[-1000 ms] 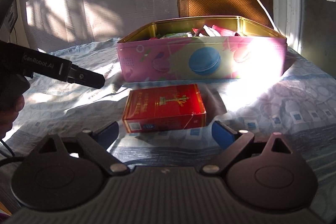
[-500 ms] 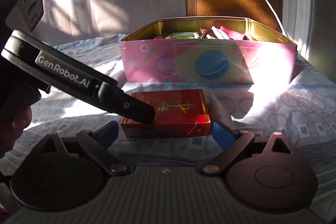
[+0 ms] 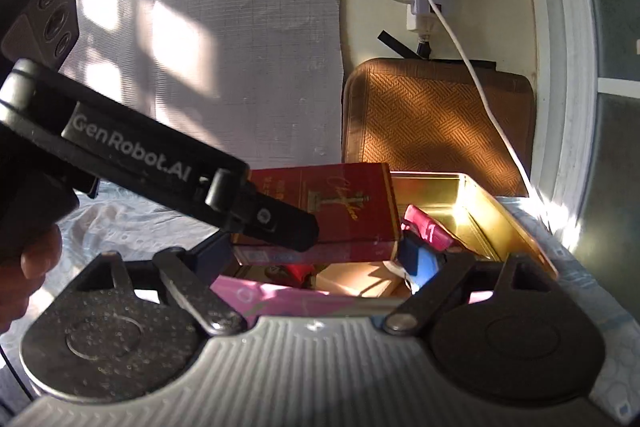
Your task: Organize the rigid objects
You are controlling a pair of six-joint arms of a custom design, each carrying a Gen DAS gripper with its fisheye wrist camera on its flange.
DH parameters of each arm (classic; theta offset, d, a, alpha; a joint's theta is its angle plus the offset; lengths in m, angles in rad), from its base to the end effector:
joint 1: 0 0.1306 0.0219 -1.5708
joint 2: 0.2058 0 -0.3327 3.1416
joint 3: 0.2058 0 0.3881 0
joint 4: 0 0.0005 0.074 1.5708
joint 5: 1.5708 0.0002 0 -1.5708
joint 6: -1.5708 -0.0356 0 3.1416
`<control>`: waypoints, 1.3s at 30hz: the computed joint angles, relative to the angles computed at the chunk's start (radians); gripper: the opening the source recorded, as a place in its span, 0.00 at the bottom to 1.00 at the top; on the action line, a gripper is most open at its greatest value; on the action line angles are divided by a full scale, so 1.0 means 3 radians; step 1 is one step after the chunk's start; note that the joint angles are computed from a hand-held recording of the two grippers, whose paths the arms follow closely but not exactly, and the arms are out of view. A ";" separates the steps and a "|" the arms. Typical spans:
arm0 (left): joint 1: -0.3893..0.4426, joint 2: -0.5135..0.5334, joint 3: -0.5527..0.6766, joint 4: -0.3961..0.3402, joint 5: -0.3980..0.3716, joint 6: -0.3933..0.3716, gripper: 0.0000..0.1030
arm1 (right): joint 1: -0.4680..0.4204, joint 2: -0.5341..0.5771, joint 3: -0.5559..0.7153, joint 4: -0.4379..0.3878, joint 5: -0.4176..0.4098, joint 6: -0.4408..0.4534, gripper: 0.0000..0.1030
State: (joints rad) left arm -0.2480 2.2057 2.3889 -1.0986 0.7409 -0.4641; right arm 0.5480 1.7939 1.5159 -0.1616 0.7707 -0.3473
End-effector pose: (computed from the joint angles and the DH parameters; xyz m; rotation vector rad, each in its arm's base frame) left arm 0.6845 -0.1986 0.3436 1.0875 2.0521 -0.8046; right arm 0.5453 0.3032 0.2841 0.2847 1.8628 -0.1659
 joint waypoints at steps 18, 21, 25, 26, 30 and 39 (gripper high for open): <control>0.0148 -0.0865 -0.1616 0.1444 -0.0537 0.0551 0.94 | 0.0229 -0.0155 -0.0343 0.0122 0.0567 -0.0457 0.89; 0.0238 -0.1057 -0.1882 0.1486 -0.0452 0.0481 0.97 | 0.0254 -0.0196 -0.0352 0.0105 0.0557 -0.0560 0.89; 0.0304 -0.1261 -0.2207 0.1562 -0.0565 0.0314 0.98 | 0.0356 -0.0247 -0.0448 0.0180 0.0691 -0.0703 0.89; 0.0326 -0.1300 -0.2275 0.1574 -0.0557 0.0295 0.99 | 0.0385 -0.0256 -0.0469 0.0141 0.0739 -0.0778 0.89; 0.0375 -0.1474 -0.2561 0.1717 -0.0584 0.0230 1.00 | 0.0504 -0.0326 -0.0537 -0.0322 0.0879 -0.1429 0.89; 0.0395 -0.1801 -0.3056 0.1957 -0.0932 0.0246 1.00 | 0.0698 -0.0472 -0.0596 -0.1145 0.1050 -0.2453 0.91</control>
State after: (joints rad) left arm -0.1294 1.6654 1.4722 -0.5116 0.4613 -0.3903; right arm 0.7575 1.6523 1.3371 -0.5052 1.0857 -1.0831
